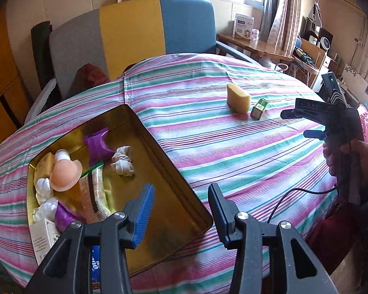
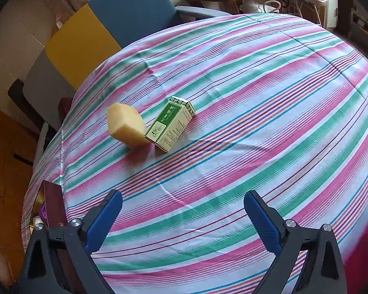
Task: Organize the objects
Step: 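Move the left tool to the yellow sponge and grasp it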
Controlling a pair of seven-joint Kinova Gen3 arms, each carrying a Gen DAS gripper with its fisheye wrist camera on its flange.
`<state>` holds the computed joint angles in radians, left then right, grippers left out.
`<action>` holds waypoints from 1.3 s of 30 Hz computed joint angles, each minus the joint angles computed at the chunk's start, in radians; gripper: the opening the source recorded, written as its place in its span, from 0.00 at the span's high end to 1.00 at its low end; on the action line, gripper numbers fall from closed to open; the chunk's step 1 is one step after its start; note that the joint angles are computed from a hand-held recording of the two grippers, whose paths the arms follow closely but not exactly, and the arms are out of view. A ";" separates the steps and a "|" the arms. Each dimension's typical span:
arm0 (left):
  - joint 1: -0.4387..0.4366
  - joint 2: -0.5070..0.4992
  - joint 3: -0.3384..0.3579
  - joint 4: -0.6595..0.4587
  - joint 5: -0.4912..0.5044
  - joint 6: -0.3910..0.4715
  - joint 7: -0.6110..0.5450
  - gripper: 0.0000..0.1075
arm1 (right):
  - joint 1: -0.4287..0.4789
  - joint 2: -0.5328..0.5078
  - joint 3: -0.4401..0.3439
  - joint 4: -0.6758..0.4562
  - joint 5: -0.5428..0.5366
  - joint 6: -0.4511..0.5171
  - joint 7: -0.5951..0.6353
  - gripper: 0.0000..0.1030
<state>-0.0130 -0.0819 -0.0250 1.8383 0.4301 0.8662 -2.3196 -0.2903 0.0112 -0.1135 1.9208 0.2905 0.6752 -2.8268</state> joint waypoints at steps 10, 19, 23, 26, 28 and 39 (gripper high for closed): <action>0.033 0.037 0.039 -0.036 -0.018 -0.001 0.039 0.57 | 0.025 -0.025 0.004 0.034 -0.034 -0.050 0.009 0.03; 0.061 0.137 0.083 -0.130 -0.037 0.054 0.125 0.57 | 0.056 -0.057 -0.001 0.068 -0.048 -0.091 -0.026 0.03; 0.077 0.188 0.110 -0.187 -0.041 0.072 0.156 0.57 | 0.084 -0.094 -0.018 0.106 0.004 -0.119 -0.141 0.03; 0.089 0.225 0.130 -0.232 -0.024 0.079 0.166 0.57 | 0.116 -0.122 -0.026 0.140 0.017 -0.151 -0.210 0.03; 0.103 0.252 0.143 -0.265 -0.025 0.081 0.188 0.57 | 0.134 -0.135 -0.025 0.159 0.002 -0.174 -0.225 0.03; 0.219 0.526 0.187 -0.589 -0.074 0.161 0.457 0.56 | 0.139 -0.125 0.009 0.168 -0.176 -0.243 -0.019 0.03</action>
